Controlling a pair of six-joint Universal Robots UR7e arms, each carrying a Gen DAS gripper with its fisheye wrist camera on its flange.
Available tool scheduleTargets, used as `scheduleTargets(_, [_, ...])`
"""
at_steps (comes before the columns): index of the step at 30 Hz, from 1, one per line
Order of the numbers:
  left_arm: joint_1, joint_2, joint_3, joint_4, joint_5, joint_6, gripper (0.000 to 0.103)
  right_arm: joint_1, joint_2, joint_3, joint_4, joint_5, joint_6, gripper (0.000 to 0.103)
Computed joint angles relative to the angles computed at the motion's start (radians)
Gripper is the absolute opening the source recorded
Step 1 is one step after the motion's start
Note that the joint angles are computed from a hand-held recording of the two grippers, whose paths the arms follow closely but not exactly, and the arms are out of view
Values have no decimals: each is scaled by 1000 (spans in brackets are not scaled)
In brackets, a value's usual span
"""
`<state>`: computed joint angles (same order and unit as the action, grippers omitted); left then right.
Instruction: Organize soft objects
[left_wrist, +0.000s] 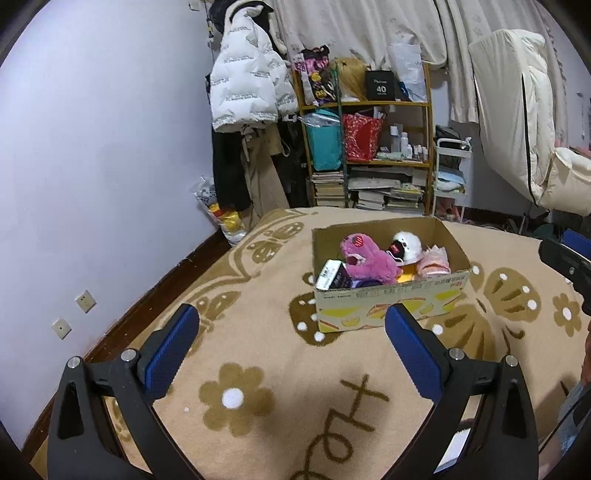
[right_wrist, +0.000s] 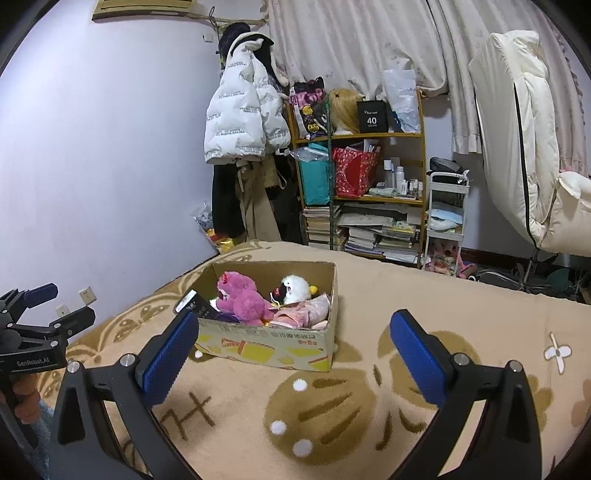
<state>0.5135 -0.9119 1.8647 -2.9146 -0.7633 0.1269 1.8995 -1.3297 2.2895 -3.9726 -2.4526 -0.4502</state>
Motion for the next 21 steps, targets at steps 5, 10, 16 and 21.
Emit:
scheduleTargets(5, [5, 31, -10, -38, 20, 5, 100, -32, -7, 1, 34, 22, 38, 103])
scheduleTargets(10, [27, 33, -28, -27, -51, -26, 100, -52, -7, 1, 52, 32, 42, 103])
scheduleTargets(16, [25, 42, -27, -53, -64, -6, 100, -62, -8, 0, 73, 41, 66, 103])
scheduleTargets(21, [25, 45, -29, -42, -65, -9, 100, -58, -2, -4, 64, 34, 61, 103])
